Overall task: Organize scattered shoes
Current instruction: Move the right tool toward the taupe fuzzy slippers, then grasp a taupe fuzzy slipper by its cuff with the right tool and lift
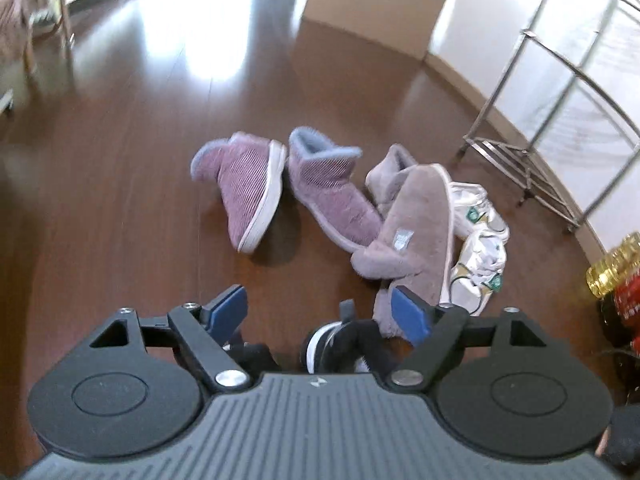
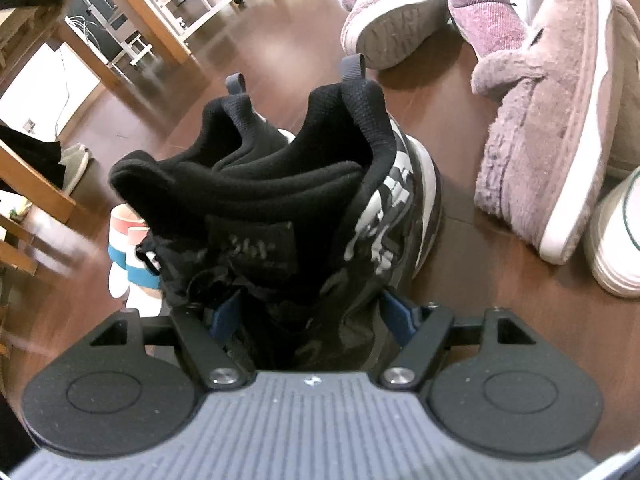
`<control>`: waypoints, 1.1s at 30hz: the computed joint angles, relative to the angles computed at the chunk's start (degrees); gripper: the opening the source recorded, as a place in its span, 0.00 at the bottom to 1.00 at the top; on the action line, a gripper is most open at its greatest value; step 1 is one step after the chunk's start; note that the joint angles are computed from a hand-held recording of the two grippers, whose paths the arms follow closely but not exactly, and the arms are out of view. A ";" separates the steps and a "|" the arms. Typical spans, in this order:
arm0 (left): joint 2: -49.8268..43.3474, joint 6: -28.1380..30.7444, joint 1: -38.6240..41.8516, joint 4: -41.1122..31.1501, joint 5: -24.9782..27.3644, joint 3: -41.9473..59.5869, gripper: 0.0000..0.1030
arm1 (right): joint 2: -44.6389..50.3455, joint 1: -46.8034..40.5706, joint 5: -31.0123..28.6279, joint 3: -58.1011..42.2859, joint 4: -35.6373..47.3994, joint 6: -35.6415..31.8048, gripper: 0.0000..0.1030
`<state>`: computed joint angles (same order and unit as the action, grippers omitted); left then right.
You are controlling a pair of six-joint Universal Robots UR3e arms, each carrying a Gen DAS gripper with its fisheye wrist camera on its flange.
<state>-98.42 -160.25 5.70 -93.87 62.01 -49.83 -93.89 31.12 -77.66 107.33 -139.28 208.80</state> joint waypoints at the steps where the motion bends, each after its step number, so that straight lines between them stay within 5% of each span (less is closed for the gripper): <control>1: 0.07 -0.54 0.43 0.65 -0.20 -0.34 0.82 | -2.46 -0.14 -1.08 1.48 -0.46 1.15 0.86; 4: 0.34 -3.04 1.29 3.03 0.05 -1.35 0.83 | -9.91 -0.78 -9.32 5.08 0.14 6.99 0.91; 7: 1.28 -3.36 1.18 4.44 0.67 -2.61 0.84 | -7.78 -4.73 -17.36 1.96 3.69 4.15 0.92; 13: 2.80 -0.33 0.84 3.63 2.38 -2.85 0.85 | 4.86 -14.61 -18.50 -6.65 -0.98 -0.06 0.91; 15: 3.08 0.56 0.64 3.28 2.89 -2.61 0.85 | 8.65 -15.86 -18.46 -9.78 -1.05 0.94 0.76; 16: 3.29 1.17 0.43 3.27 3.40 -2.63 0.85 | 10.38 -16.49 -18.89 -11.83 0.66 2.89 0.55; 22: 2.57 2.18 -0.77 3.51 5.59 -2.05 0.85 | 3.40 -18.19 -16.85 -6.14 4.18 9.84 0.38; 27: -0.43 2.81 -2.65 1.91 5.11 1.02 0.85 | -13.26 -11.12 -19.65 4.43 10.99 26.30 0.25; 29: -2.34 4.18 -4.63 0.18 6.79 3.23 0.85 | -17.20 -5.03 -22.10 5.92 14.32 32.91 0.02; 33: -4.56 7.35 -8.28 -1.00 8.83 5.07 0.85 | -21.81 1.77 -24.70 6.28 25.54 38.85 0.07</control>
<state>-102.98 -152.91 -2.58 -94.86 70.84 -44.76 -115.70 32.89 -102.36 113.62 -113.74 247.65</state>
